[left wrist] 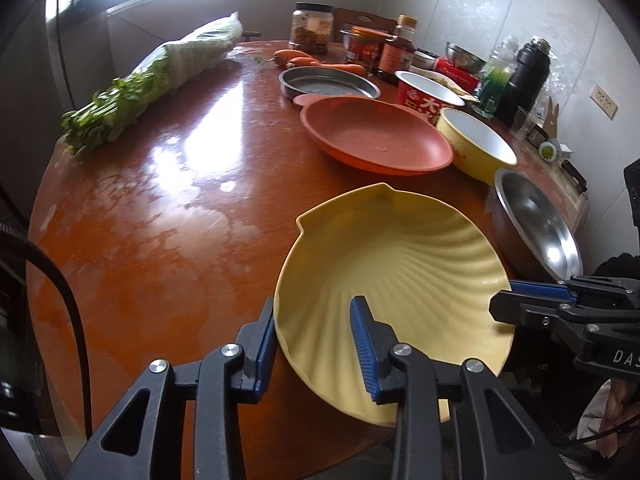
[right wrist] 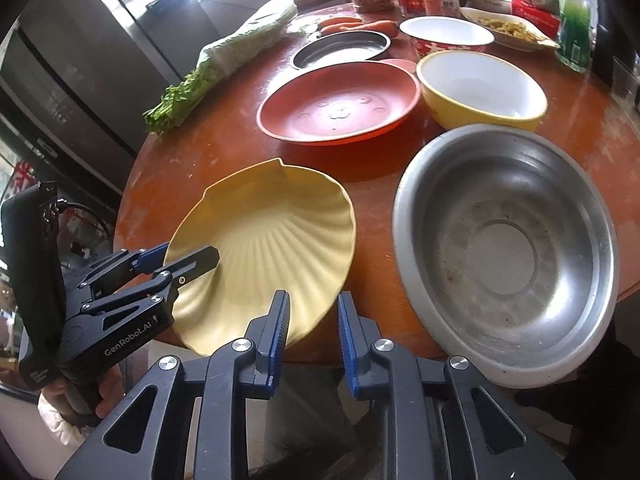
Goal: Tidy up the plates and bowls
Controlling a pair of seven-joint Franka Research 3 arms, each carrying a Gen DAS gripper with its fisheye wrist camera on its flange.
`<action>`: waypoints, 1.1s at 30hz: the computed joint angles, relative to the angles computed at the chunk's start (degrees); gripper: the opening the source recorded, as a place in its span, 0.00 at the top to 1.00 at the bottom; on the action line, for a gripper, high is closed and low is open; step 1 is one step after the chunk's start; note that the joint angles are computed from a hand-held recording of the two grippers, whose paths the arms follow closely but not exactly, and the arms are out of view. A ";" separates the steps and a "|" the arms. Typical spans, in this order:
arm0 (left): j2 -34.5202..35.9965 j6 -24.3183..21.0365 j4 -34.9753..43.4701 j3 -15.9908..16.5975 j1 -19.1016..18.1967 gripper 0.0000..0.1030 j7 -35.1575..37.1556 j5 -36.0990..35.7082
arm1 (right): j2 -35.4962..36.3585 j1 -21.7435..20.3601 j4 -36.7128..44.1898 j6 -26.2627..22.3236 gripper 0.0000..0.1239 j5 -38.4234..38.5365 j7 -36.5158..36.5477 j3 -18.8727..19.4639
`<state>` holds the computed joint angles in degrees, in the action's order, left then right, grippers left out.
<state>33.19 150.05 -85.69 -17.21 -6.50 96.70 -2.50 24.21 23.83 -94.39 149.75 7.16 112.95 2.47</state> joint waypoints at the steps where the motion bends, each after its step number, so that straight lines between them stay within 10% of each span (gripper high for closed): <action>1: -0.24 0.16 -0.30 0.49 -0.17 0.65 -0.65 0.31 | 0.47 0.05 0.72 -0.04 0.81 -0.12 -0.39 0.12; 33: -2.50 3.52 -4.59 0.01 3.35 0.78 -4.64 -2.06 | 5.65 1.69 7.90 -2.22 0.88 -1.78 -0.85 -0.68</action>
